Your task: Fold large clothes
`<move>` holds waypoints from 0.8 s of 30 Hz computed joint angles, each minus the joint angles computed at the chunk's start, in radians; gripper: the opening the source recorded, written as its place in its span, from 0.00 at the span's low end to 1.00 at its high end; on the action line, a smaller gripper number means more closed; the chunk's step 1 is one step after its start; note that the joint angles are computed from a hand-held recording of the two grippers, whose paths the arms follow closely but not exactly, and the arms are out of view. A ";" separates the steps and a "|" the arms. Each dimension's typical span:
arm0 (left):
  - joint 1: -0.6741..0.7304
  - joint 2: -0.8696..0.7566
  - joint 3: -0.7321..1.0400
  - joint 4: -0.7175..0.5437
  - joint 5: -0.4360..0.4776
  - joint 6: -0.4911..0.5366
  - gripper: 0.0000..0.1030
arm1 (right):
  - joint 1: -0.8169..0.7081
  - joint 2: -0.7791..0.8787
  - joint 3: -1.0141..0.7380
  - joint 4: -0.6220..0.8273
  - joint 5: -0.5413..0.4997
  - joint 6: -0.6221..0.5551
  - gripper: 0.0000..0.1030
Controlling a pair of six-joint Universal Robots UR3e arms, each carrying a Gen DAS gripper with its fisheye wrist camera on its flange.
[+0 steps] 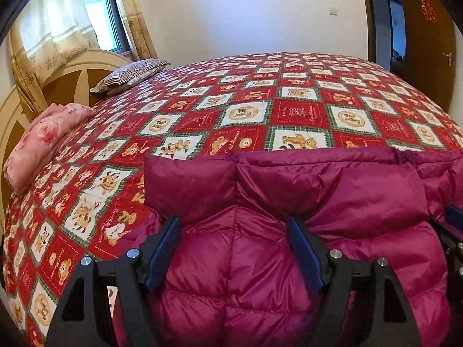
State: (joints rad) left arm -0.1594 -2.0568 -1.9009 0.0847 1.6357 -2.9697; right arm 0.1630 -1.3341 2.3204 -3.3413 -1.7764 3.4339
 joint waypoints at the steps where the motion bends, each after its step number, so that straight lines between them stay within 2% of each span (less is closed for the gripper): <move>1: -0.001 -0.006 0.006 -0.003 0.003 -0.001 0.75 | 0.000 0.006 -0.002 -0.003 0.000 0.003 0.47; 10: 0.015 -0.024 0.044 -0.055 -0.023 -0.020 0.77 | -0.026 0.036 -0.027 0.027 0.044 0.001 0.47; 24: -0.012 -0.054 0.077 -0.073 0.030 -0.015 0.77 | -0.015 0.057 -0.063 0.076 0.016 -0.004 0.47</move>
